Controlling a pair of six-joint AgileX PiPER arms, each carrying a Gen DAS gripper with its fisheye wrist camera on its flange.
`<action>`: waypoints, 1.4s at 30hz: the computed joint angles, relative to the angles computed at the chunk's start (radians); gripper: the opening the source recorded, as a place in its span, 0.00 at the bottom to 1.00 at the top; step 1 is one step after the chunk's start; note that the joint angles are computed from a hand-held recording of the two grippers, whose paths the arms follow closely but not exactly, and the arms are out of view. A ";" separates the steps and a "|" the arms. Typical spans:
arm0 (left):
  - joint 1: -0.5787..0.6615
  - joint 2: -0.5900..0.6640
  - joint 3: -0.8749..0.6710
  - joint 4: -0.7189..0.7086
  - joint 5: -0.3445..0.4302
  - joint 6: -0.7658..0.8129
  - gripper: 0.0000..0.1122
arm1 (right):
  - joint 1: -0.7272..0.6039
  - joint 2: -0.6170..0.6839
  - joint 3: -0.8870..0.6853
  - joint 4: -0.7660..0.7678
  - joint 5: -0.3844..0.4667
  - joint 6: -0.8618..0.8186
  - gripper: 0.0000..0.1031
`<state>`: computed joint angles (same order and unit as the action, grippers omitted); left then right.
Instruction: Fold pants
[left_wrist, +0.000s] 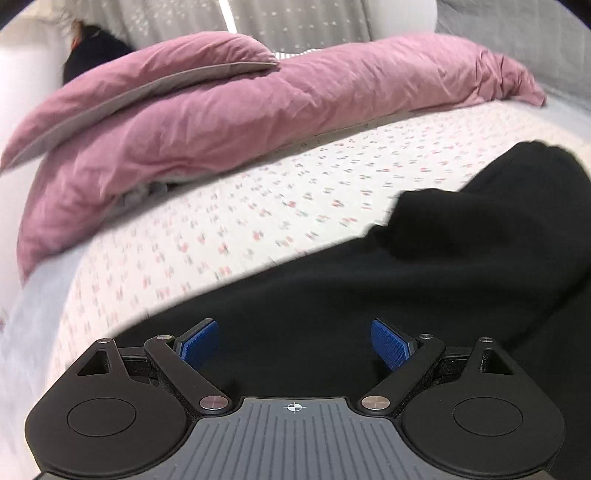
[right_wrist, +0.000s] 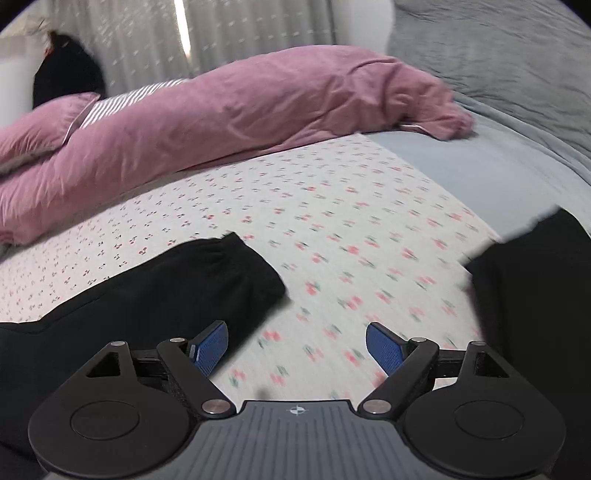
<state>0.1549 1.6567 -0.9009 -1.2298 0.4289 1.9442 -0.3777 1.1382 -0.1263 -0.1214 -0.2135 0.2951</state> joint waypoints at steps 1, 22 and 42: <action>-0.011 0.033 -0.039 0.016 -0.005 -0.020 0.81 | -0.016 0.043 -0.017 -0.066 -0.025 0.048 0.81; -0.058 0.441 -0.578 0.418 0.232 -0.528 0.32 | 0.118 0.551 -0.252 0.148 -0.269 -0.214 0.22; -0.145 0.424 -0.444 -0.472 -0.087 0.061 0.00 | 0.155 0.516 -0.116 0.495 -0.705 -0.461 0.12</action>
<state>0.0096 2.0804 -1.3449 -1.7014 0.3421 2.0055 -0.2231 1.6538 -0.2422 0.3740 -0.9181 -0.1656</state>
